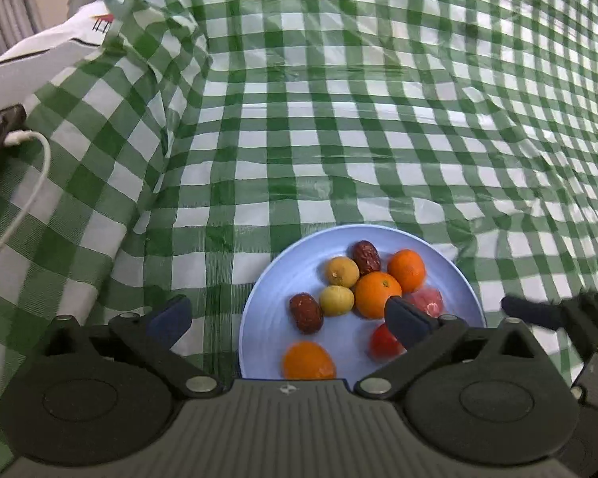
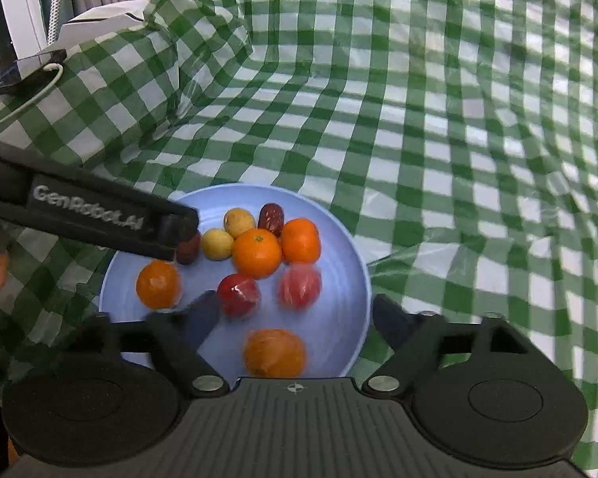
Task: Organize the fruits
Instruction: 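Open the left tool over the plate while the right tool releases the red fruit, then withdraw both tools from the plate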
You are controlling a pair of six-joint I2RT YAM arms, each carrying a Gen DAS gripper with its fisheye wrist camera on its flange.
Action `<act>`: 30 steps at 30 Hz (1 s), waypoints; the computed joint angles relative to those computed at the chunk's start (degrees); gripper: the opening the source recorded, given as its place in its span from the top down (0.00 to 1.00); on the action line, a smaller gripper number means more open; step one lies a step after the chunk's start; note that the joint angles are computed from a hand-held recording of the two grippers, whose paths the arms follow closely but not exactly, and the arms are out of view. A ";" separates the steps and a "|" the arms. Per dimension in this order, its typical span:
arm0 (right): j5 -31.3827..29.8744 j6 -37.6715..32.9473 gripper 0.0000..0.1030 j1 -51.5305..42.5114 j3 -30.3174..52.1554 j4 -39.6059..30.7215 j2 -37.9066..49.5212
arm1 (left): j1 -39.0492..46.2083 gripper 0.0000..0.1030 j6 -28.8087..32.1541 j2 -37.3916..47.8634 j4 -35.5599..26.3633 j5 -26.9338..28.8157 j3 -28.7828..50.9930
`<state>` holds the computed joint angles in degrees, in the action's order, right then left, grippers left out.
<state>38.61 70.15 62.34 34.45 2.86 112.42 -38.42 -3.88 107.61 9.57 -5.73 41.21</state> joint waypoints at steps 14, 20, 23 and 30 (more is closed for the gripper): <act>6.65 28.66 0.01 20.87 10.05 -35.36 -4.69 | -1.00 0.00 -6.33 -25.87 -15.08 -3.51 -12.80; 7.82 37.80 0.01 26.12 15.26 -46.22 -2.85 | -4.24 0.00 -8.38 -36.12 -20.28 -7.13 -17.21; 8.11 40.80 0.01 27.78 17.24 -49.85 -1.80 | -5.67 0.00 -9.35 -39.75 -22.25 -8.54 -18.70; 8.43 45.59 0.01 30.47 19.76 -55.46 -0.64 | -8.87 0.00 -10.90 -43.66 -24.73 -11.16 -19.79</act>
<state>47.04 115.74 92.81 54.21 -52.60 111.78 -47.29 -14.79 63.95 -15.16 -16.89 21.42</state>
